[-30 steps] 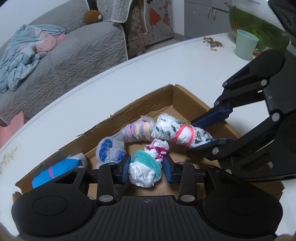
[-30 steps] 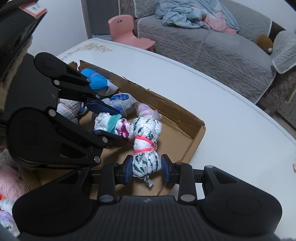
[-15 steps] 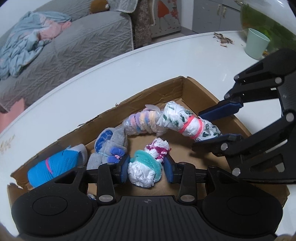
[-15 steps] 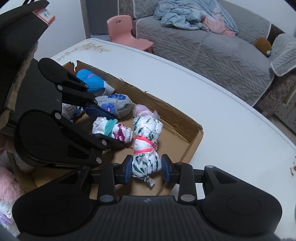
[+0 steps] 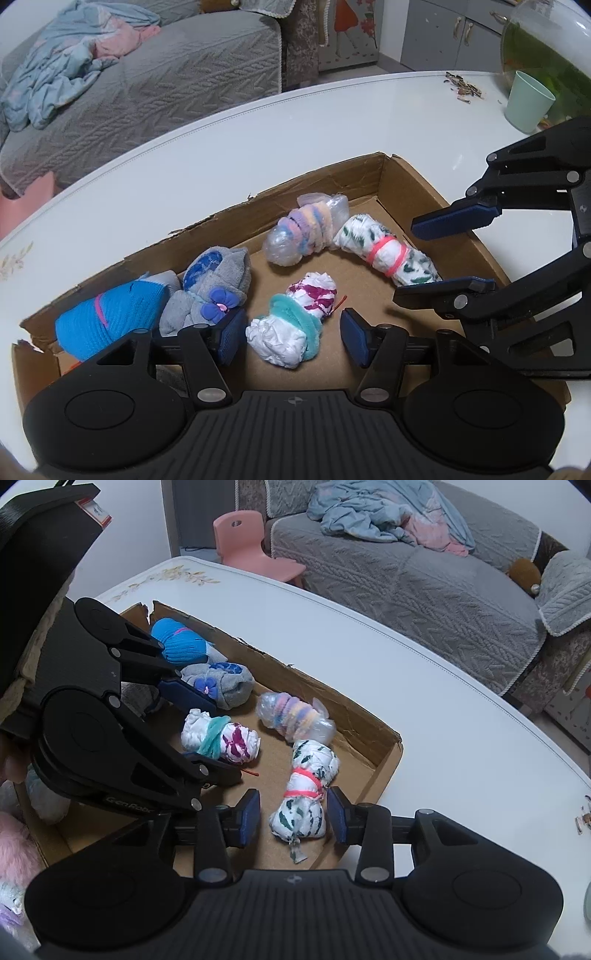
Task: Organize objects
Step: 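Lower both sock rolls into the box and open both tools, then grasp the pink-patterned sock roll with the left tool while the right tool grasps the bubble-wrapped purple roll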
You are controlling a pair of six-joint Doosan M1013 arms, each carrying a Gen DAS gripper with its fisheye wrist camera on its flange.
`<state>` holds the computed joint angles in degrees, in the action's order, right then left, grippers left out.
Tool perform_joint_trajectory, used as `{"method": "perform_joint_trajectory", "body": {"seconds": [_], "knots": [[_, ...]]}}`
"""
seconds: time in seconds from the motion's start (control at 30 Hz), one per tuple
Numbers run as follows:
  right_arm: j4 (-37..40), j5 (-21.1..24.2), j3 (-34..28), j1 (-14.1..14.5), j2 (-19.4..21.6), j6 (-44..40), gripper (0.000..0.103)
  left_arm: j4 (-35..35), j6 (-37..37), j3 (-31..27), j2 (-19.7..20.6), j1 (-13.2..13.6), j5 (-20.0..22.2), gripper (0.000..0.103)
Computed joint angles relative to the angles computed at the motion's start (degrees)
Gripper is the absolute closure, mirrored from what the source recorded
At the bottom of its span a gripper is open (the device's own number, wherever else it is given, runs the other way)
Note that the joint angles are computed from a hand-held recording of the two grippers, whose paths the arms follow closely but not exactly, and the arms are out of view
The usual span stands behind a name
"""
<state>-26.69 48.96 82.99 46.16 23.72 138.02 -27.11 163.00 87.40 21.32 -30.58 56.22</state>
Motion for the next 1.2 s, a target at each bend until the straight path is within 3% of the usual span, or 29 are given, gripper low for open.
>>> {"method": "perform_joint_trajectory", "body": {"seconds": [0.27, 0.47, 0.7, 0.87, 1.2], "knots": [[4.1, 3.5, -2.6, -0.1, 0.6, -4.2, 0.053, 5.7, -3.4, -2.8, 0.7, -0.4, 4.7, 0.029], [4.0, 4.3, -3.4, 0.1, 0.7, -4.2, 0.031, 7.1, -4.4, -3.1, 0.1, 0.0, 4.5, 0.025], [2.4, 5.3, -3.7, 0.2, 0.3, -1.3, 0.021, 6.5, -7.3, -3.4, -0.7, 0.9, 4.5, 0.011], [0.6, 6.0, -4.2, 1.2, -0.1, 0.3, 0.014, 3.8, -6.7, -4.0, -1.6, 3.0, 7.1, 0.009], [-1.3, 6.2, -4.6, 3.9, -0.8, 4.1, 0.012, 0.9, -3.1, -4.0, -3.9, 10.1, 10.2, 0.001]]}}
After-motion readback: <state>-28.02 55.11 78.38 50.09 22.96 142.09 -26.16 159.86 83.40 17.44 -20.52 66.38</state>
